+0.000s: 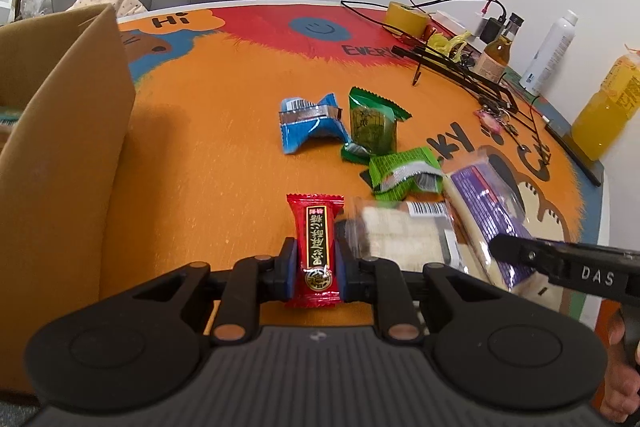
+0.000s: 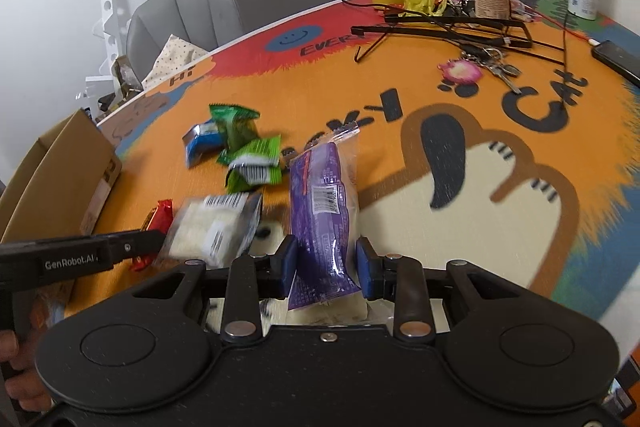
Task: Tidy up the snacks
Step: 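Lift and carry both held snacks over the cardboard box with both grippers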
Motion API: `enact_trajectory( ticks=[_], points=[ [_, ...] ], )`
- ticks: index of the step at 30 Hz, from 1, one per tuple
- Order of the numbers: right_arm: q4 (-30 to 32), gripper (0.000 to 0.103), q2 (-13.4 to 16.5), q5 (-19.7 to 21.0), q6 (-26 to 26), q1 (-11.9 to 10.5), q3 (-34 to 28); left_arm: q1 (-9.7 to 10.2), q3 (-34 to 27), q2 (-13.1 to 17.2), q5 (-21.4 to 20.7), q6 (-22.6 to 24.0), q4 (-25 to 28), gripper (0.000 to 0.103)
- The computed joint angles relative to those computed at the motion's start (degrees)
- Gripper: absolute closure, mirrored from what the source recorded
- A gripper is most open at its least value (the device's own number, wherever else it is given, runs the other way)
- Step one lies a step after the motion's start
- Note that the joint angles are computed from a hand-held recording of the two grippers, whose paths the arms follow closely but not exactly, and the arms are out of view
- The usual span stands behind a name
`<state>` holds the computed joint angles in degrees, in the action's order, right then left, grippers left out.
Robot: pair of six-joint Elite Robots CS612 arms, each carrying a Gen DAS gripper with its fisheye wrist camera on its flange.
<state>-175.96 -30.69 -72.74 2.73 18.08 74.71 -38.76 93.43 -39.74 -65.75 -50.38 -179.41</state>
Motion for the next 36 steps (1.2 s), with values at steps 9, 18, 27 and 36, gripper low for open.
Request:
enact_trajectory(
  ticks=[9, 18, 27, 36],
  points=[
    [-2.2, 0.058, -1.2, -4.1, -0.7, 1.2, 2.2, -0.9, 2.4, -1.1, -0.8, 0.5, -0.9, 0.084],
    [-2.0, 0.048, 0.5, -8.1, -4.9, 2.7, -0.6, -1.28, 2.2, -1.2, 0.9, 0.5, 0.9, 0.079],
    [-2.5, 0.065, 1.4, -11.1, -8.6, 3.3, -1.2, -1.57, 1.3, -0.7, 2.2, 1.8, 1.9, 0.074],
    [-4.0, 0.072, 0.1, -8.6, -6.2, 2.7, 0.9, -1.67, 2.2, -1.3, 1.6, 2.3, 0.1, 0.085]
  ],
)
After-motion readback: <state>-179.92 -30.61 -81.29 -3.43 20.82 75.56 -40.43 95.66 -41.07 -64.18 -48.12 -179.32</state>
